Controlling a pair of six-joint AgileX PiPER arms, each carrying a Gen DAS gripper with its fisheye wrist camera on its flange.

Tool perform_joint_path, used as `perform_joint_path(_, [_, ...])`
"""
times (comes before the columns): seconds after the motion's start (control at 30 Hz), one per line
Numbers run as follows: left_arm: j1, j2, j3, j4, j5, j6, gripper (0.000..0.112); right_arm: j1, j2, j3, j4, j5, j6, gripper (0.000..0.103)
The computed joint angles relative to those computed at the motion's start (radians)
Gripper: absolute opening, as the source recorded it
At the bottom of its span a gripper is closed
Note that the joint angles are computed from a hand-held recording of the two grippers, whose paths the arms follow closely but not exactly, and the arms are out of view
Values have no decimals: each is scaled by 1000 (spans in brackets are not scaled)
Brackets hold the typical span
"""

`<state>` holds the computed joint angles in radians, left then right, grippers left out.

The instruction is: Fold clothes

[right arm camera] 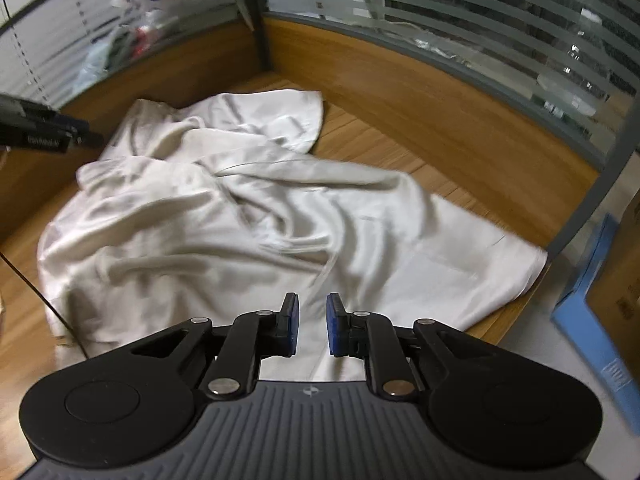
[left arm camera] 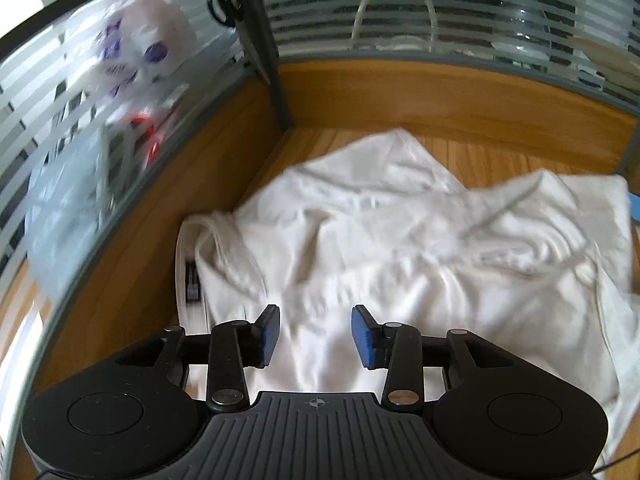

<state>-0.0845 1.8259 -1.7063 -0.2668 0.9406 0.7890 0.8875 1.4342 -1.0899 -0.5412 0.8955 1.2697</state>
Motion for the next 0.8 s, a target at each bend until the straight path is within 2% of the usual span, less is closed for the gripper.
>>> perform_joint_path(0.13, [43, -96, 148, -25, 14, 40, 45, 77, -11, 2, 4, 7, 69, 19])
perform_joint_path(0.37, [93, -239, 405, -63, -25, 89, 48, 186, 12, -25, -2, 26, 174, 23])
perform_joint_path(0.47, [99, -268, 471, -65, -26, 84, 52, 210, 27, -37, -3, 19, 207, 26])
perform_joint_path(0.6, [77, -293, 541, -38, -63, 51, 53, 230, 52, -54, -3, -7, 255, 30])
perform_joint_path(0.8, [22, -286, 583, 40, -117, -57, 53, 222, 109, -95, 25, -82, 266, 44])
